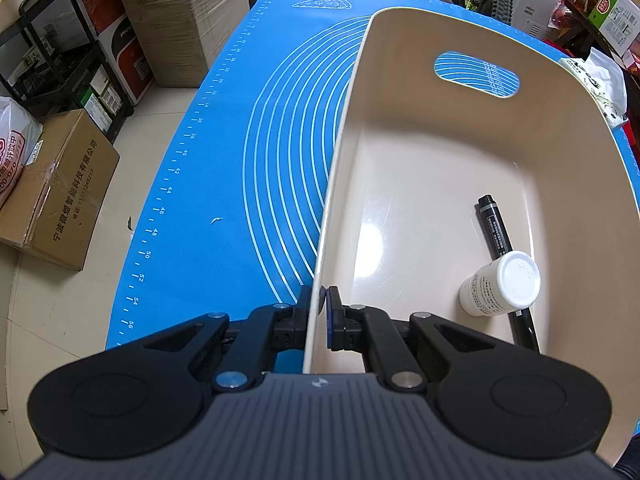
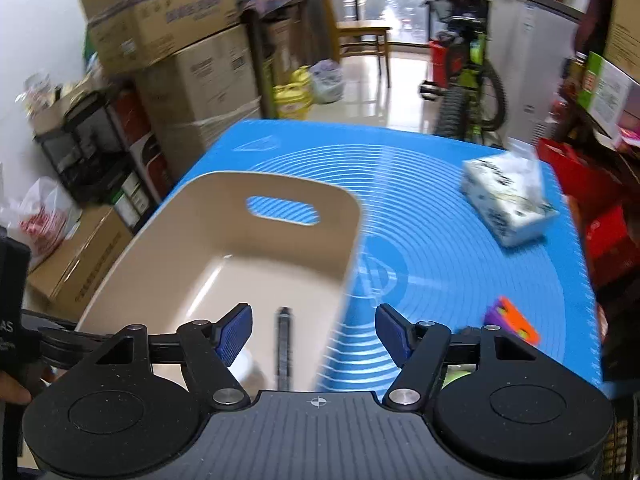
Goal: Organize rigid objects
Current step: 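Move the right tool back and grasp the white charger plug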
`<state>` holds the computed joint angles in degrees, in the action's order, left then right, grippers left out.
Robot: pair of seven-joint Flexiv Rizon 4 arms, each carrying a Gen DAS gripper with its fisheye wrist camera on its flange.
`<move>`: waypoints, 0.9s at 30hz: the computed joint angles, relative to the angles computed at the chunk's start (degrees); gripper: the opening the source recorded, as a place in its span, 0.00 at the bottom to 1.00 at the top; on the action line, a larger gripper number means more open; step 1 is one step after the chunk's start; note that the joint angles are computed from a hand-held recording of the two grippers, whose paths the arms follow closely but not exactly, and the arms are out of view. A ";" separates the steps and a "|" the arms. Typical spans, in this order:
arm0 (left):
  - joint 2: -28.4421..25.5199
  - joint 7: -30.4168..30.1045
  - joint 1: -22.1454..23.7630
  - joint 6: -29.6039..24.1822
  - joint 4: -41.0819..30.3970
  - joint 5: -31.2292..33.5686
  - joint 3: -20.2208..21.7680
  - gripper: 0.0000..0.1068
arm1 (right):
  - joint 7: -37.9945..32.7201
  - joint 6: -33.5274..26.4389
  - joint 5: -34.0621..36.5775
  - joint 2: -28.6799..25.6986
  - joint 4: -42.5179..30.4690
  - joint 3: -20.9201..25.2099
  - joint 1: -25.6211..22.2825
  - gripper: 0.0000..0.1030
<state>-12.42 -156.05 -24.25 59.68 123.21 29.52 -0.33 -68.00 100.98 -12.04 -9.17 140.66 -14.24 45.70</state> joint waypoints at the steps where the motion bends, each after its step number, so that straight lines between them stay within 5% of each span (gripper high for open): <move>1: 0.00 0.00 0.01 0.00 0.00 0.00 -0.01 0.07 | -0.06 0.63 0.31 0.52 1.12 -2.62 1.74 0.71; 4: 0.01 0.05 0.03 -0.04 0.00 0.00 -0.02 0.07 | -1.85 1.38 3.10 1.63 3.75 -10.80 8.07 0.71; 8: 0.02 0.05 0.05 0.00 0.03 0.00 -0.03 0.07 | -4.41 1.43 5.57 1.84 5.93 -6.29 2.90 0.71; 13: 0.03 0.07 0.07 0.03 0.04 -0.02 -0.03 0.07 | -7.60 1.49 9.52 2.14 10.30 -13.72 10.27 0.71; 20: 0.11 -0.03 0.11 0.13 0.20 0.03 -0.01 0.07 | -6.73 2.32 11.32 -1.03 10.98 1.43 -4.23 0.71; 24: 0.10 -0.14 0.09 0.25 0.26 0.03 -0.02 0.07 | -6.19 3.09 12.68 -2.91 11.02 6.39 -8.26 0.71; 27: 0.12 -0.16 0.09 0.25 0.29 0.04 -0.01 0.07 | -4.61 3.00 11.26 -4.67 10.00 14.46 -16.57 0.67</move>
<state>-12.30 -156.22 -24.16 59.93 123.50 29.56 -0.34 -72.61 103.98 -0.78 -13.84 150.65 0.22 29.13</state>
